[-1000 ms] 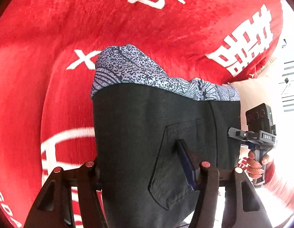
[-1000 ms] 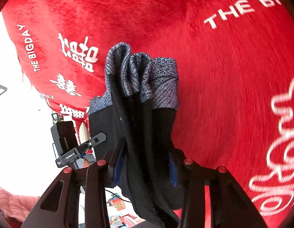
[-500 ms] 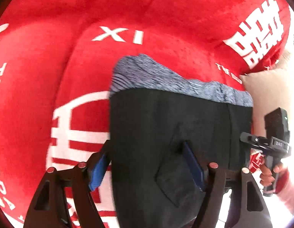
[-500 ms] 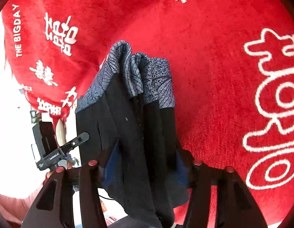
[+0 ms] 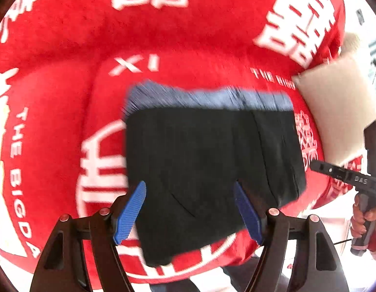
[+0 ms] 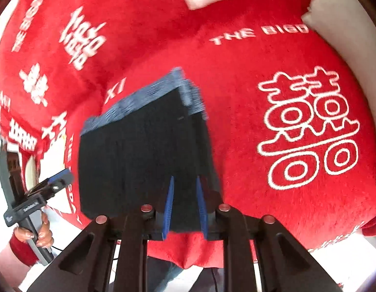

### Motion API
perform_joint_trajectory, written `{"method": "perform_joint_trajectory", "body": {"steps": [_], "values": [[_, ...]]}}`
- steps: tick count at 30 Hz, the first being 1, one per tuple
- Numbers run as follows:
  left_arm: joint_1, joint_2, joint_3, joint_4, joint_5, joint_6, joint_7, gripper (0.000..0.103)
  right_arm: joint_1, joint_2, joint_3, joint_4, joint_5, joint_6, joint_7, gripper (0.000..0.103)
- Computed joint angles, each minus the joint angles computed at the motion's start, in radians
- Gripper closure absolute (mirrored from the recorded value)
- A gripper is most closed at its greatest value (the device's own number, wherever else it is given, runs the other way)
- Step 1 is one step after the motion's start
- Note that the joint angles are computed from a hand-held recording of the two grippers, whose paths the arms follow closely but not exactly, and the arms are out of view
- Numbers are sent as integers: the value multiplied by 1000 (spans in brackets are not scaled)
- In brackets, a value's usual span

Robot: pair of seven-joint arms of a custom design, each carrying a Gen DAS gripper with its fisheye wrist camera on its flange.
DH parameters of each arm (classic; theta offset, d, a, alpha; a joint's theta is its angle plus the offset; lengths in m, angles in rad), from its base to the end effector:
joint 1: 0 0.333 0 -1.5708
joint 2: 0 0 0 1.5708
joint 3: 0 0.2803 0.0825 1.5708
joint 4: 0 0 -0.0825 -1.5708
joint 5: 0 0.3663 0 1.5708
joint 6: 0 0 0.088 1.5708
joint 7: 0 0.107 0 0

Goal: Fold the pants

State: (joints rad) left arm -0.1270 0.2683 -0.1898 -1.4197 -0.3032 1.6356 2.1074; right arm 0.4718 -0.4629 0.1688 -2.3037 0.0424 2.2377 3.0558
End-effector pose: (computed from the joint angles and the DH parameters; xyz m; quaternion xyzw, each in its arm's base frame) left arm 0.5738 -0.2059 0.5177 0.3605 -0.9159 0.1221 0.1278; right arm 0.3537 0.2744 0.5346 -0.3382 0.9206 0.0343 0.1923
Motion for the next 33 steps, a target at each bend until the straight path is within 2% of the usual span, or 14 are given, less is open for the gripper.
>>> {"method": "perform_joint_trajectory", "body": {"steps": [3, 6, 8, 9, 12, 14, 17, 21, 23, 24, 27, 29, 31, 33], "values": [[-13, -76, 1, -147, 40, 78, 17, 27, 21, 70, 1, 61, 25, -33, -33, 82], [-23, -116, 0, -228, 72, 145, 43, 27, 32, 114, -1, 74, 67, -79, -41, 82], [-32, -134, -4, -255, 90, 169, 51, 24, 28, 107, 3, 45, 80, -59, -7, 82], [-32, -139, -4, -260, 89, 170, 61, 18, 26, 103, 6, 38, 79, -60, 10, 82], [-47, -178, -8, -312, 134, 209, 67, 17, 26, 82, 6, 10, 81, -46, 34, 82], [-53, -199, -9, -323, 162, 209, 55, 17, 29, 88, 2, 32, 82, -91, 30, 81], [-50, -207, -3, -289, 176, 147, 28, 17, 35, 83, 7, 70, 91, -169, 47, 78], [-46, -210, 2, -240, 218, 74, 10, 17, 36, 106, 19, 143, 95, -237, 90, 53], [-40, -230, 6, -235, 230, 68, 9, 12, 39, 125, 30, 186, 83, -263, 110, 49], [-37, -233, 8, -221, 234, 54, 6, 0, 40, 137, 33, 210, 77, -275, 116, 48], [-24, -239, 15, -188, 231, 25, 13, 0, 46, 162, 40, 273, 62, -323, 132, 42], [-16, -242, 19, -173, 234, 17, 22, 0, 44, 205, 44, 331, 41, -346, 137, 34], [-13, -230, 19, -142, 241, -12, 33, 0, 47, 256, 52, 411, 12, -403, 142, 20], [-10, -225, 19, -128, 239, -16, 32, 0, 53, 337, 63, 539, -38, -510, 142, 18]]}}
